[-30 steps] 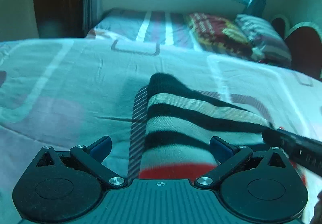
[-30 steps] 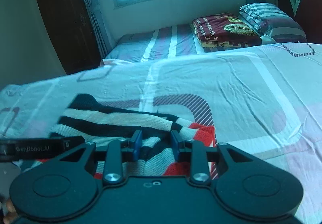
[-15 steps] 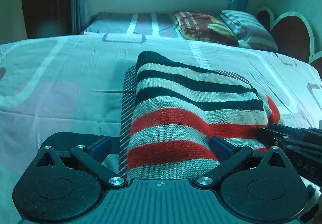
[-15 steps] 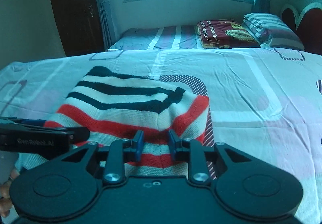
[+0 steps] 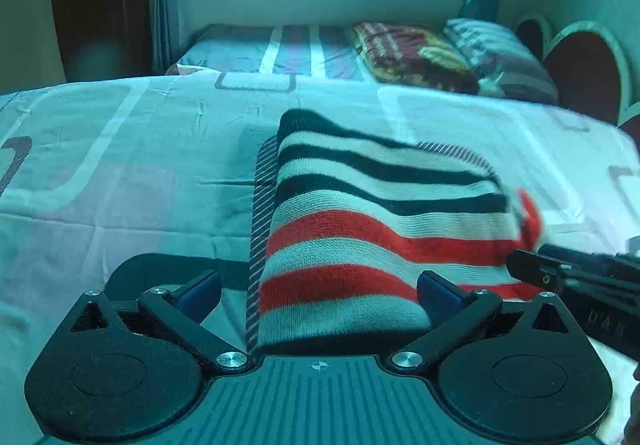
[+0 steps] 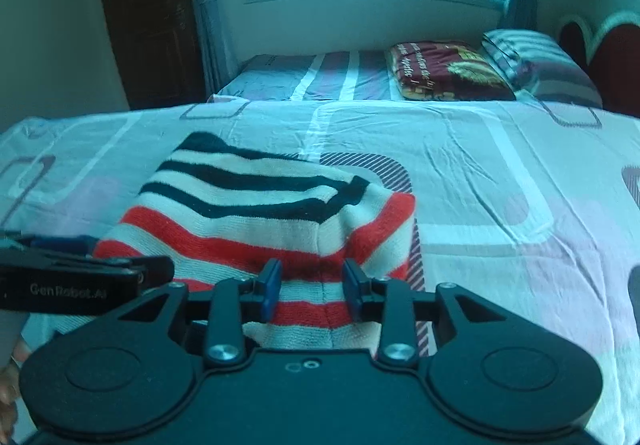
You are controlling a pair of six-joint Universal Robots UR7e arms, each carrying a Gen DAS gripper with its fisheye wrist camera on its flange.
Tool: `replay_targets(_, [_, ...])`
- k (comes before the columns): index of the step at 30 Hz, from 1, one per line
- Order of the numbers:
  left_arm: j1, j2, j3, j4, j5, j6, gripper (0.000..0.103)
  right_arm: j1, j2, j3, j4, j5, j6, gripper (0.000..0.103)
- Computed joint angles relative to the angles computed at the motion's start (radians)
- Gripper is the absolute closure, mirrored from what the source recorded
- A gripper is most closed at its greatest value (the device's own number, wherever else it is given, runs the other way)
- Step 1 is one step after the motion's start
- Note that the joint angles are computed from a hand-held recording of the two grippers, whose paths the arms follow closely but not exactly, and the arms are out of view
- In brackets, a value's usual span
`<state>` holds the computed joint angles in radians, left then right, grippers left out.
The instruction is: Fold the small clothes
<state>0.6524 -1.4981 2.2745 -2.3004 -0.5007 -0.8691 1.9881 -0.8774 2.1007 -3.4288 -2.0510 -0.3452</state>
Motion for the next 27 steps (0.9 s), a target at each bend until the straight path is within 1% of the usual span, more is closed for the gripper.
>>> replay_targets(2, [-0.040, -0.042, 0.029, 0.017, 0.003, 0.002, 0.000, 0.010, -0.035, 0.031, -0.008, 0.010, 0.022, 0.069])
replay_targets(4, [-0.074, -0.073, 0.049, 0.060, -0.001, -0.009, 0.000, 0.027, -0.055, 0.063, -0.028, 0.000, 0.009, 0.069])
replay_targets(6, [-0.092, -0.091, 0.062, 0.095, -0.026, -0.027, 0.000, 0.041, -0.069, 0.091, -0.023, -0.009, 0.008, 0.069])
replay_targets(8, [-0.096, -0.095, 0.070, 0.127, -0.049, -0.054, 0.000, 0.052, -0.065, 0.113, -0.036, -0.028, -0.003, 0.069])
replay_targets(10, [-0.081, -0.087, 0.075, 0.156, -0.068, -0.090, 0.000, 0.054, -0.044, 0.127, -0.055, -0.063, -0.033, 0.070])
replay_targets(11, [-0.067, -0.088, 0.084, 0.131, -0.086, -0.094, 0.000, 0.048, -0.030, 0.129, -0.064, -0.077, -0.046, 0.071])
replay_targets(13, [-0.041, -0.100, 0.105, 0.047, -0.122, -0.094, 0.000, 0.043, 0.006, 0.126, -0.121, -0.089, -0.085, 0.071])
replay_targets(14, [-0.035, -0.099, 0.105, 0.033, -0.128, -0.095, 0.000, 0.045, 0.019, 0.118, -0.134, -0.098, -0.089, 0.071])
replay_targets(16, [-0.043, -0.088, 0.113, 0.024, -0.108, -0.068, 0.000, 0.037, 0.022, 0.106, -0.125, -0.089, -0.044, 0.071])
replay_targets(17, [-0.052, -0.084, 0.115, 0.035, -0.097, -0.067, 0.000, 0.030, 0.016, 0.110, -0.122, -0.076, -0.022, 0.071])
replay_targets(19, [-0.066, -0.085, 0.106, 0.084, -0.086, -0.102, 0.000, 0.030, 0.005, 0.119, -0.111, -0.069, -0.014, 0.071])
replay_targets(21, [-0.085, -0.102, 0.099, 0.147, -0.084, -0.154, 0.000, 0.036, -0.016, 0.129, -0.093, -0.061, -0.016, 0.070])
replay_targets(23, [-0.109, -0.126, 0.100, 0.198, -0.086, -0.185, 0.000, 0.042, -0.050, 0.149, -0.074, -0.045, 0.021, 0.069])
replay_targets(24, [-0.122, -0.137, 0.101, 0.225, -0.086, -0.199, 0.000, 0.045, -0.062, 0.158, -0.075, -0.040, 0.026, 0.068])
replay_targets(27, [-0.160, -0.180, 0.109, 0.290, -0.093, -0.226, 0.000, 0.066, -0.088, 0.190, -0.099, -0.058, 0.001, 0.066])
